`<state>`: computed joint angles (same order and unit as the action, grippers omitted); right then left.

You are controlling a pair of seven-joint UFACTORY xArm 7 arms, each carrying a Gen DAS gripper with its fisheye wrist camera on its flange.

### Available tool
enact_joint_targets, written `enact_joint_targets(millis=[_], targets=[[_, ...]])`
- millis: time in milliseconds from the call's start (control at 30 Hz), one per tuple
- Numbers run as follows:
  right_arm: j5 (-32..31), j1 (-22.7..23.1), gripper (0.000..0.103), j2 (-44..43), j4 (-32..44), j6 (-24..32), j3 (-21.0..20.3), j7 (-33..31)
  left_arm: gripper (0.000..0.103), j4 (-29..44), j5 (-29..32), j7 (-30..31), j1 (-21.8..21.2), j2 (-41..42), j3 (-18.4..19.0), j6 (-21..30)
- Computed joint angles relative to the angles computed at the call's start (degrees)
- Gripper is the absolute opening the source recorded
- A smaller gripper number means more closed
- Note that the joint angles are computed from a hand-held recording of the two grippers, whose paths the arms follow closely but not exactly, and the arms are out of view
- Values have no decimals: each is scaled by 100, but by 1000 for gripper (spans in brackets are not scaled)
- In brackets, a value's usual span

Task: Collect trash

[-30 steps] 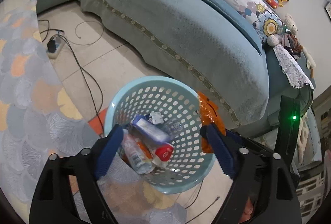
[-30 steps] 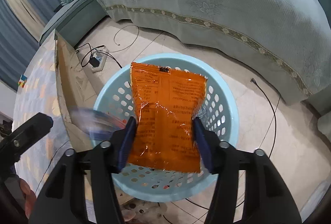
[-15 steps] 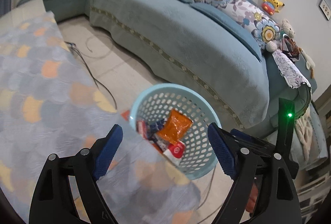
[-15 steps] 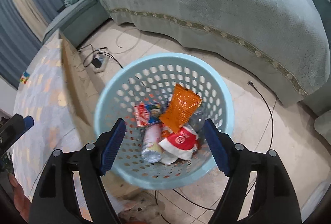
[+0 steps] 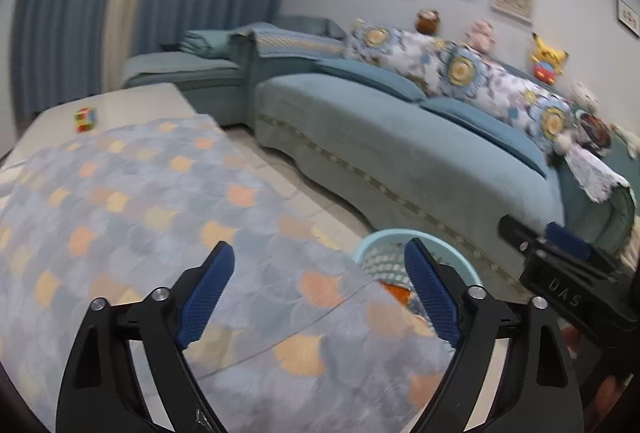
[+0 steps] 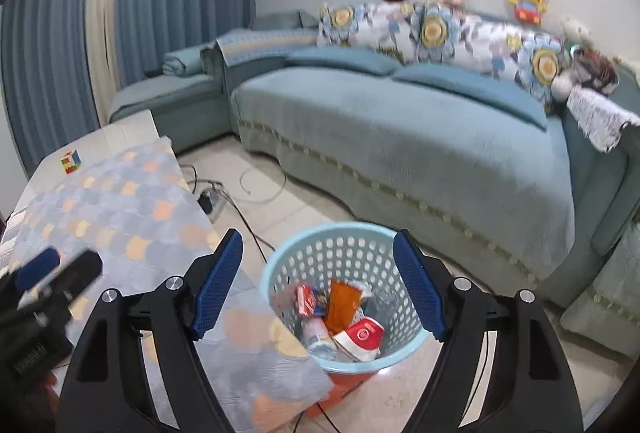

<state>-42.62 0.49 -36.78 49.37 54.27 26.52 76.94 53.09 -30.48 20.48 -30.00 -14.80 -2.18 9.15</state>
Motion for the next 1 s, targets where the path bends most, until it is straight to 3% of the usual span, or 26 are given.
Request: enact_joint_targets(millis=[100, 333, 467, 767, 1000], targets=[[-262, -113, 74, 50, 16, 173, 326, 293, 86, -440, 1355, -1436, 1134, -203, -926, -303], [-714, 6, 74, -71, -516, -324, 293, 792, 85, -626, 2724, -2959, 2134, -177, -1601, -460], [-844, -22, 74, -20, -565, -183, 350, 915, 85, -634, 3080, -3219, 1995, -112, -1510, -518], [-912, 121, 74, -64, -681, -276, 202, 1081, 86, -733, 4495, -4505, 2987, -298, -2311, -979], [-901, 141, 74, -49, -686, -328, 175, 1116, 86, -691, 4730, -4829, 2934, -276, -2203, -892]])
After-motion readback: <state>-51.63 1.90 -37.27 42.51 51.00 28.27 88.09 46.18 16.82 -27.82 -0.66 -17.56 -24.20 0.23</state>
